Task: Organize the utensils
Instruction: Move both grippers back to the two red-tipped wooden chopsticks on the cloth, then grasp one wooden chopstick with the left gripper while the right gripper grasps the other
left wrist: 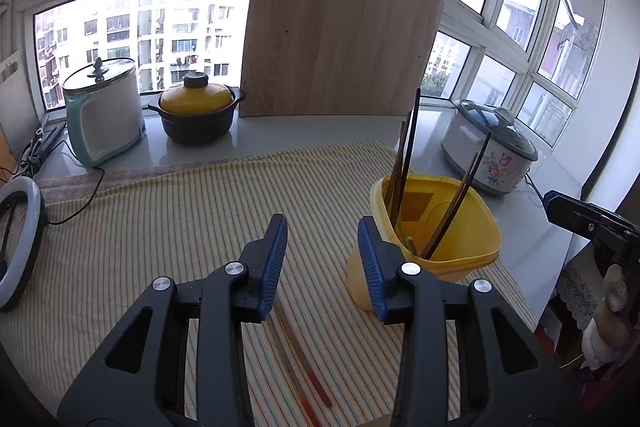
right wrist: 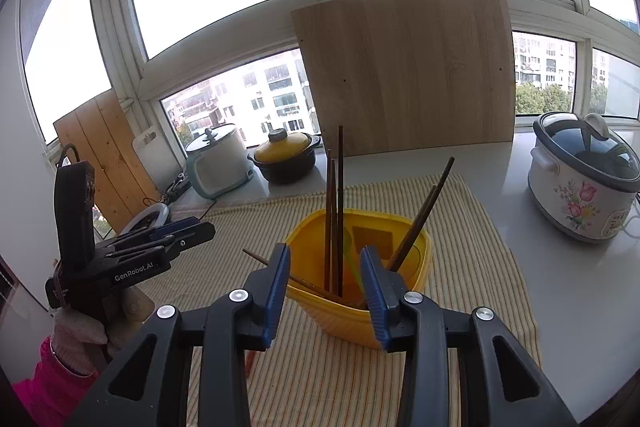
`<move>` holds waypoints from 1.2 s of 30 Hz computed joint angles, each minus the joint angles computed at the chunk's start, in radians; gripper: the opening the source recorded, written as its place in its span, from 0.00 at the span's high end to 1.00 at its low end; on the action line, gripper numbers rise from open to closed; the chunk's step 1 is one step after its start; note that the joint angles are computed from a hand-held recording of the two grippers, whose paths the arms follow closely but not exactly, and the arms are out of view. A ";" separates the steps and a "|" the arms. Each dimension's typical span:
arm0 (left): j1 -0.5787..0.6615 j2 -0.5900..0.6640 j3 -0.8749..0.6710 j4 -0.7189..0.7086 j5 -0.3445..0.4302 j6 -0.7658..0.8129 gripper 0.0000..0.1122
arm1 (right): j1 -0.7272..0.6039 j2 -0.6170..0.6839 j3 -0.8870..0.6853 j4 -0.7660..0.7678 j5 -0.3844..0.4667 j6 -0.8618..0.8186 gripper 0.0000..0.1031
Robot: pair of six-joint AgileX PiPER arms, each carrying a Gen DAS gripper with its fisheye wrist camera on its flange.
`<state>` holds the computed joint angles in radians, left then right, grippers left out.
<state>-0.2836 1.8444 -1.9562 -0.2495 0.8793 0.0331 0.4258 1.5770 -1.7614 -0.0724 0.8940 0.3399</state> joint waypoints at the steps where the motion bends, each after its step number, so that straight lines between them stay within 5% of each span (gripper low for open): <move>1: 0.010 -0.017 0.039 0.003 -0.011 0.000 0.67 | 0.007 -0.005 0.009 0.002 -0.007 -0.001 0.64; 8: 0.084 -0.081 0.250 -0.054 -0.055 0.019 0.67 | 0.100 -0.046 0.118 -0.072 -0.071 0.064 0.57; 17: 0.037 -0.069 0.401 0.000 -0.102 -0.024 0.67 | 0.199 -0.006 0.255 -0.181 -0.130 0.202 0.57; 36: -0.027 0.092 0.291 0.113 -0.035 -0.145 0.73 | 0.175 0.063 0.315 -0.092 -0.160 0.180 0.57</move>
<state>-0.3107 1.9362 -1.6652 -0.1360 0.8441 -0.1115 0.6010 1.6398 -1.4461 -0.1646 0.7335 0.5200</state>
